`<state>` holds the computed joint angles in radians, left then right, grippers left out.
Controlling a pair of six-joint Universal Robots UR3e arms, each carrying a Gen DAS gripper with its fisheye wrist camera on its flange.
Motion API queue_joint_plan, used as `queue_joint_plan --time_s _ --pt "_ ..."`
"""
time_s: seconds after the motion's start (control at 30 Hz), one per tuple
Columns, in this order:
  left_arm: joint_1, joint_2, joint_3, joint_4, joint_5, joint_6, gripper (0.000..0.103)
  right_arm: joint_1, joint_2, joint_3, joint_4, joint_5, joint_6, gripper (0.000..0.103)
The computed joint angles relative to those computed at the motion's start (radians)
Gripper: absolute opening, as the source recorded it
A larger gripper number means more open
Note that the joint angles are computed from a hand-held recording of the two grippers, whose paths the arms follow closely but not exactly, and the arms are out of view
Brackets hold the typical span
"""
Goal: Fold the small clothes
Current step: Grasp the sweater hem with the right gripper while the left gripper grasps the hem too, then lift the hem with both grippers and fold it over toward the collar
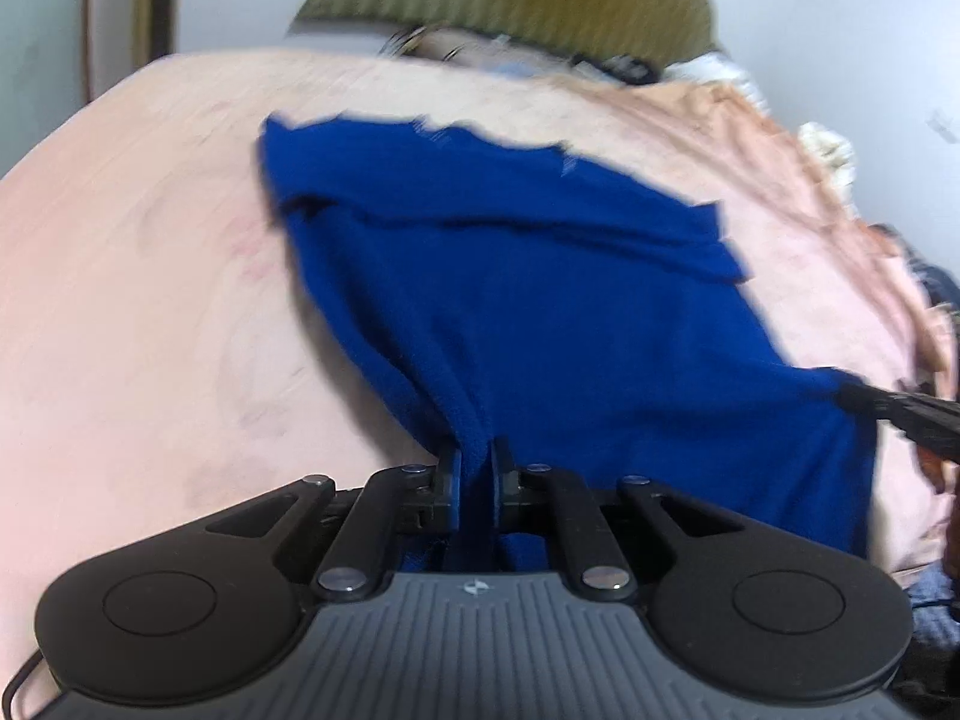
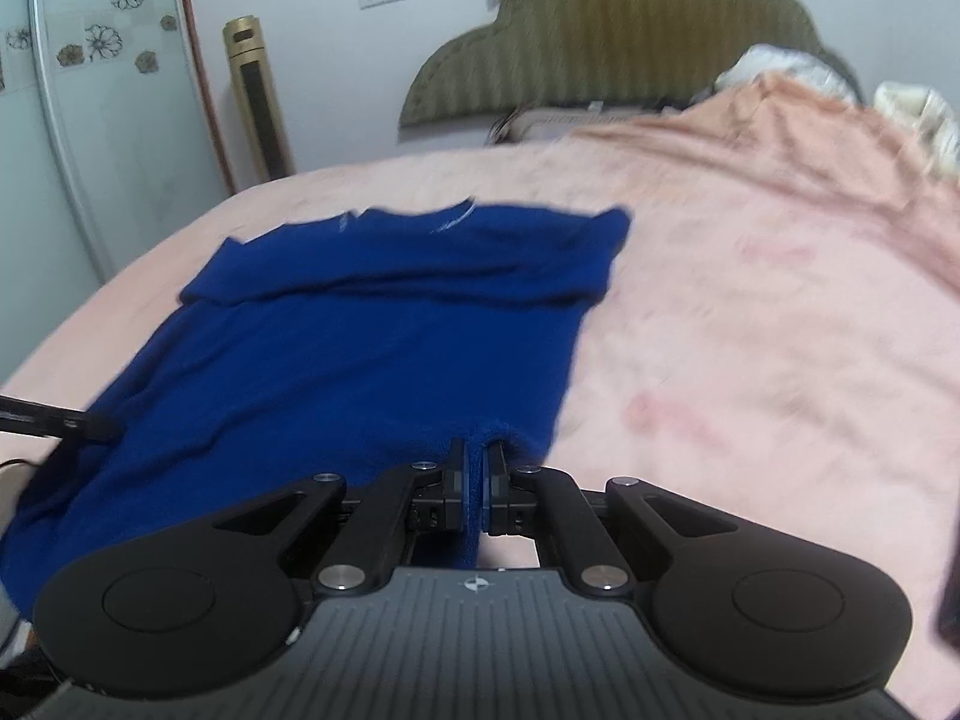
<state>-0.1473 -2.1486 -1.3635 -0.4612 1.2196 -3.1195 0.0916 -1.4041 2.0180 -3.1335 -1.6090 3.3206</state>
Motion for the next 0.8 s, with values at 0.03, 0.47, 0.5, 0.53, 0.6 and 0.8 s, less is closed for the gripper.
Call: queue_joint_plan --time_s 0.03,0.47,0.5,0.53,0.6,0.8 --pt "-0.002 -0.004 0.001 0.016 -0.003 0.0 0.009 0.001 0.009 -0.009 0.005 -0.013 -0.007 0.007" --pt "0.054 0.048 -0.097 -0.039 0.003 0.036 0.046 -0.174 -0.136 0.161 0.131 0.336 0.041 0.044" --pt "0.06 0.063 -0.127 -0.025 -0.001 0.04 0.051 -0.194 -0.158 0.186 0.141 0.37 0.037 0.044" --pt "0.067 0.079 -0.16 -0.011 -0.011 0.045 0.06 -0.205 -0.178 0.209 0.147 0.395 0.035 0.045" --pt "0.078 0.099 -0.198 -0.011 -0.041 0.066 0.064 -0.235 -0.215 0.248 0.168 0.465 0.017 0.047" --pt "0.094 0.189 -0.315 -0.037 -0.1 0.202 0.068 -0.278 -0.308 0.324 0.256 0.626 -0.073 0.051"
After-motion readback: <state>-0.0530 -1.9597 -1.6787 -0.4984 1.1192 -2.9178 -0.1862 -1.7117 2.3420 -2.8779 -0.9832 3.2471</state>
